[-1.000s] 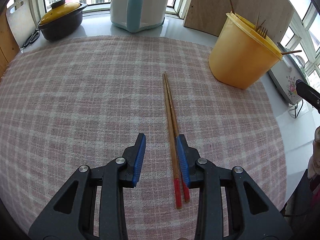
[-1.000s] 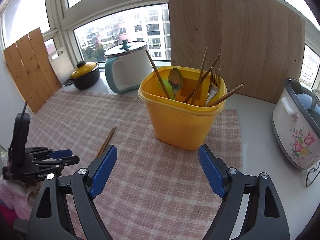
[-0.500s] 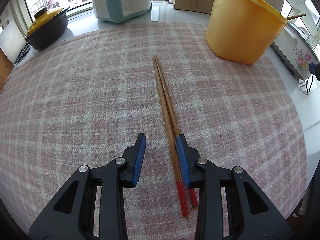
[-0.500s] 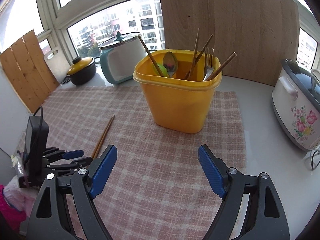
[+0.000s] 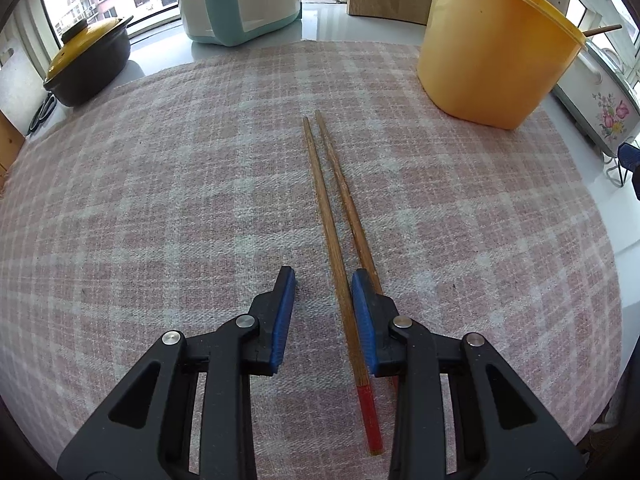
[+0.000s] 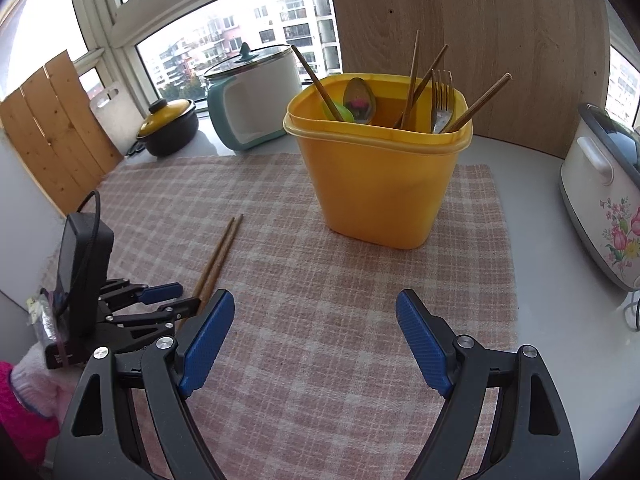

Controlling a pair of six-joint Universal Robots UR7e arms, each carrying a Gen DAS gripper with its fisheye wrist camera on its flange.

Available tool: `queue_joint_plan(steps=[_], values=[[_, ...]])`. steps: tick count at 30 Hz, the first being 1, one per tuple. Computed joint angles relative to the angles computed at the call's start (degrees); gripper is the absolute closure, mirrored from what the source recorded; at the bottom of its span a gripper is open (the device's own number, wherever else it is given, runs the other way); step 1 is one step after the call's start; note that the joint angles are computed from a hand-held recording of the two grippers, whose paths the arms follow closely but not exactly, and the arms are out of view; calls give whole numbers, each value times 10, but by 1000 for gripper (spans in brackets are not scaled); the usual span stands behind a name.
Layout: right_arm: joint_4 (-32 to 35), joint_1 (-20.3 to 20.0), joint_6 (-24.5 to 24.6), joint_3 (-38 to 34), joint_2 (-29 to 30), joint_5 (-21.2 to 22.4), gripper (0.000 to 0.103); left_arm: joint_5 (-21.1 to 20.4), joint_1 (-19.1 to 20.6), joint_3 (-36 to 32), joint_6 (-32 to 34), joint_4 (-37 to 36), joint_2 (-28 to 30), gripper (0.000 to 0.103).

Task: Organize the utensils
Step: 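Close the left tool on one chopstick while the right tool approaches the other, then lift the chopstick with the left tool while the right tool lifts the last chopstick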

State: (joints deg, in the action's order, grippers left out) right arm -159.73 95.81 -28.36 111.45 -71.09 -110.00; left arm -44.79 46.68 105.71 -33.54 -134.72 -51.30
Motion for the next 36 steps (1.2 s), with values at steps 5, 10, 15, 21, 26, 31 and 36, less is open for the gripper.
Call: queue_joint_plan(steps=[5,10,15,21,26,31,36], values=[[29,1,23,-12,15,10,20,2,8,5,-4,-28,-2,94],[64,9,48,-36,42,20,21,2,14,19,-16,-55,-13,97],[110,15,77,-68,82,19,40,5,16,37,-30,-64,-31,97],[171,22,110,-102,128,18,60,0,20,64,-47,-73,-60,98],[193,32,127,-125,161,5,69,-1,22,83,-51,-75,-82,97],[202,48,124,-141,189,-23,75,-12,29,85,-42,-77,-91,97],[197,67,105,-151,210,-74,83,-11,36,63,-24,-62,-80,97]])
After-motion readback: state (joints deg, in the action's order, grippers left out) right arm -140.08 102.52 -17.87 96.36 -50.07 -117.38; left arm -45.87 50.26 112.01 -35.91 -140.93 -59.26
